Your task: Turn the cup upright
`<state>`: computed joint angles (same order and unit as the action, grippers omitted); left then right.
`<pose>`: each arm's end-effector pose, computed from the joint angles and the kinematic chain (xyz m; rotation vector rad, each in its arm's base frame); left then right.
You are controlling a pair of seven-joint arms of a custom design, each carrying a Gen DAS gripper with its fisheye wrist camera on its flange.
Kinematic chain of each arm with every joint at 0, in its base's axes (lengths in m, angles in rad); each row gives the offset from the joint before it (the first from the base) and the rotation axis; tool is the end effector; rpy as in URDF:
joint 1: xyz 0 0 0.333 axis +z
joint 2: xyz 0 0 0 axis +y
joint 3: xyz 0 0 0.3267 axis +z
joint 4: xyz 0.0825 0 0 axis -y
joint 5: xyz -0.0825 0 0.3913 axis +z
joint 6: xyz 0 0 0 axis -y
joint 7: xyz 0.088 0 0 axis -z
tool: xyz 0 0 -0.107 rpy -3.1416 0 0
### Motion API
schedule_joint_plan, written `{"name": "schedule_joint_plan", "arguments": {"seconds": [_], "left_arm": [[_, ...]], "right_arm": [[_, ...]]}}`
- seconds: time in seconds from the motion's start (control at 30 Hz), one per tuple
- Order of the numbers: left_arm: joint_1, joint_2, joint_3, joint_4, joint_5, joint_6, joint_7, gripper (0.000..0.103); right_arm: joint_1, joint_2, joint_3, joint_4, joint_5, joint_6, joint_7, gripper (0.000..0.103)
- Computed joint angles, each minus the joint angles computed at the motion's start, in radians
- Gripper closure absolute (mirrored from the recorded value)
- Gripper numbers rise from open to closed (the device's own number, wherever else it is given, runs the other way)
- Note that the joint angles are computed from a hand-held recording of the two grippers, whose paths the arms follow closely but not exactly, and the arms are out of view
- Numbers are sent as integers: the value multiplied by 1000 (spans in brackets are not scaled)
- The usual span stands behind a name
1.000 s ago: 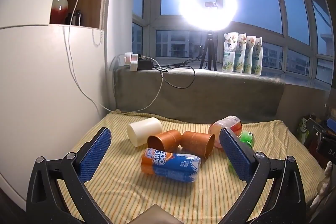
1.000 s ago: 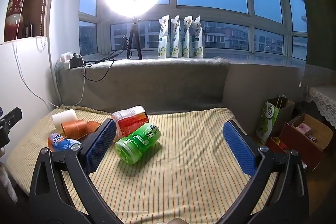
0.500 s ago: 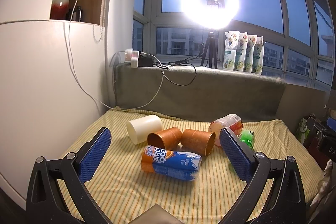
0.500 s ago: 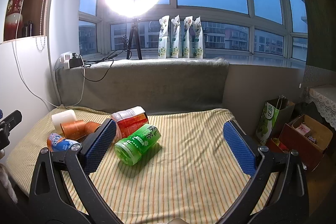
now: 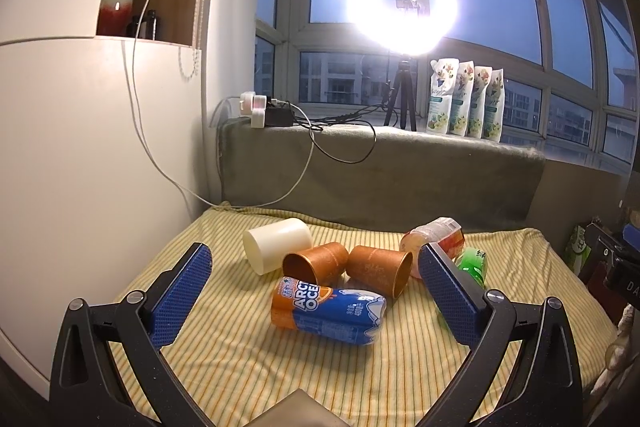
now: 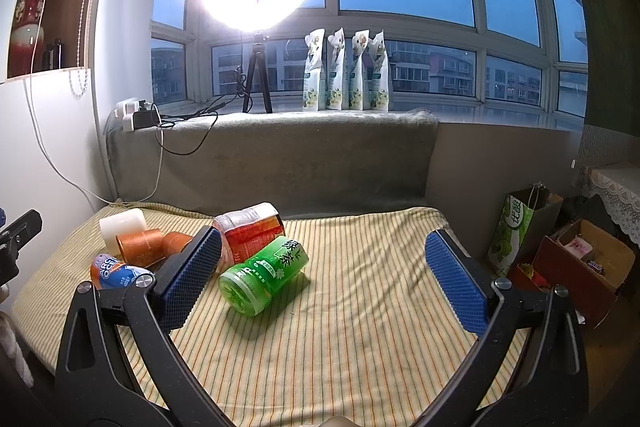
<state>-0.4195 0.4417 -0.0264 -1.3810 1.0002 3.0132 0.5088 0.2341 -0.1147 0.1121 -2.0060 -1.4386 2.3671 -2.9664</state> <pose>0.6407 -0.3697 0.5855 -1.2661 1.7024 -1.2652 0.5417 0.1857 0.5768 -1.0835 1.8325 -1.3164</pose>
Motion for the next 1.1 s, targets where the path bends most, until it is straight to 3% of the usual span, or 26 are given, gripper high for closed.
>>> {"name": "schedule_joint_plan", "arguments": {"seconds": [1.1], "left_arm": [[6, 6, -8, 8, -32, -8, 34, 1]], "right_arm": [[-1, 7, -5, 7, 7, 8, -9, 0]]}}
